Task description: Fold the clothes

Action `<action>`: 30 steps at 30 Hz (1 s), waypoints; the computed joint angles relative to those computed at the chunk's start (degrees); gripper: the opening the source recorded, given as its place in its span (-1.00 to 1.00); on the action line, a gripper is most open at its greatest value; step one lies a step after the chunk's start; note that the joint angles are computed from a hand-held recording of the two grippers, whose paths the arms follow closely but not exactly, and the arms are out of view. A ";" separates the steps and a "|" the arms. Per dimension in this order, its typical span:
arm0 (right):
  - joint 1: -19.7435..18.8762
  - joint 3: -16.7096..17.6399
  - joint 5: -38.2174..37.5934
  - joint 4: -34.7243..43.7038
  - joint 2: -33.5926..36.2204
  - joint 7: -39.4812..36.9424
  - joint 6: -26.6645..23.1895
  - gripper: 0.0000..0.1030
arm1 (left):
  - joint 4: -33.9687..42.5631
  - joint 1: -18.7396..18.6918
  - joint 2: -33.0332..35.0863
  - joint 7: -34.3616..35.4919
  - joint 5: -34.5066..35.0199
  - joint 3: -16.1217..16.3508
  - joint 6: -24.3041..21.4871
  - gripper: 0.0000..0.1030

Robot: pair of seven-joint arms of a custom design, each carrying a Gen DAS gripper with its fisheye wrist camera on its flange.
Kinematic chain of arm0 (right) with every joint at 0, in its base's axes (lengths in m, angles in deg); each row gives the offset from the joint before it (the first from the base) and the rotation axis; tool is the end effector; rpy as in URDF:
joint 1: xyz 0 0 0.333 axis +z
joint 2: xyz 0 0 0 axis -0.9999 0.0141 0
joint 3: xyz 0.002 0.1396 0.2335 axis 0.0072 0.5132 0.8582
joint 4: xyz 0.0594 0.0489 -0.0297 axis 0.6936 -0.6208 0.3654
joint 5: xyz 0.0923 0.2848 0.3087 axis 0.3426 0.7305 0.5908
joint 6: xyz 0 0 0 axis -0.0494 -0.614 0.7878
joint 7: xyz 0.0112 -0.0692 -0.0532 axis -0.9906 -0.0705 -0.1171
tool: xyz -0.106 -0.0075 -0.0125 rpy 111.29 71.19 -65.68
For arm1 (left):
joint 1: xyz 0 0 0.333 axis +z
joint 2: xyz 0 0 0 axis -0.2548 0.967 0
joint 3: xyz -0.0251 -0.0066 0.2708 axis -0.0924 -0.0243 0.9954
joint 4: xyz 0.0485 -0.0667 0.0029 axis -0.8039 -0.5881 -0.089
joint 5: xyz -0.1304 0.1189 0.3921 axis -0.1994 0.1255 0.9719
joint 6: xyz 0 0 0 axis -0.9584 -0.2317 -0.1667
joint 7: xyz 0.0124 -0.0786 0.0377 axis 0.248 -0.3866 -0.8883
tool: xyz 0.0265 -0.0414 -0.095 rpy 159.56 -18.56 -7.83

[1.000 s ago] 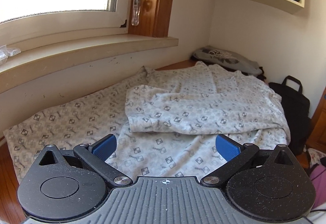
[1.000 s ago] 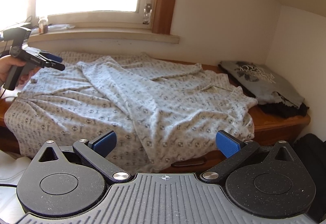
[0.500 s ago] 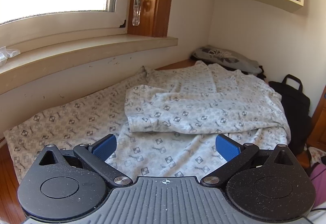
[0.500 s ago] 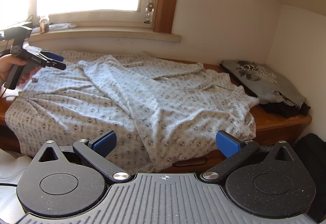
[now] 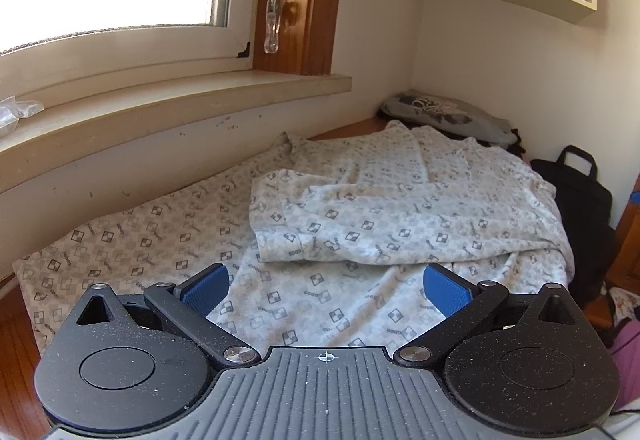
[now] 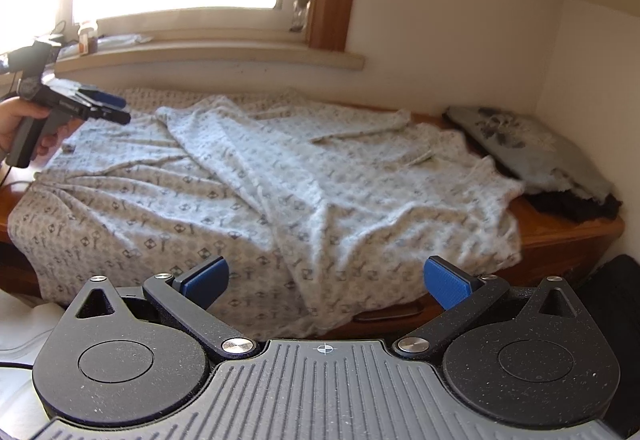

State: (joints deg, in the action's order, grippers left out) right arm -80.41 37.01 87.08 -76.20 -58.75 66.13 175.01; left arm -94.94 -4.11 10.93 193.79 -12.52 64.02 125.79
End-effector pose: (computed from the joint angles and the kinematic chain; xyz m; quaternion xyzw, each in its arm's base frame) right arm 0.4685 0.0202 0.7709 -0.8532 0.2629 -0.1844 0.4110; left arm 0.6638 0.0746 0.6837 -0.5411 0.6753 -0.4218 0.2705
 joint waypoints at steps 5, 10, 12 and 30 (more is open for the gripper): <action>2.00 2.16 0.47 3.41 4.11 -0.37 0.41 1.00 | 0.45 0.05 0.49 -1.40 1.44 0.13 -0.02 1.00; 5.06 5.19 2.72 7.05 9.68 -2.84 3.78 1.00 | 0.88 0.31 1.02 -3.04 3.17 0.07 0.12 1.00; 6.52 6.65 4.17 7.32 11.38 -3.69 6.36 1.00 | 0.85 0.45 0.99 -3.04 2.95 -0.06 0.28 1.00; 12.69 13.53 5.32 17.11 24.75 -2.23 7.51 -0.49 | 3.98 2.03 2.88 -5.09 3.18 -0.23 -3.40 1.00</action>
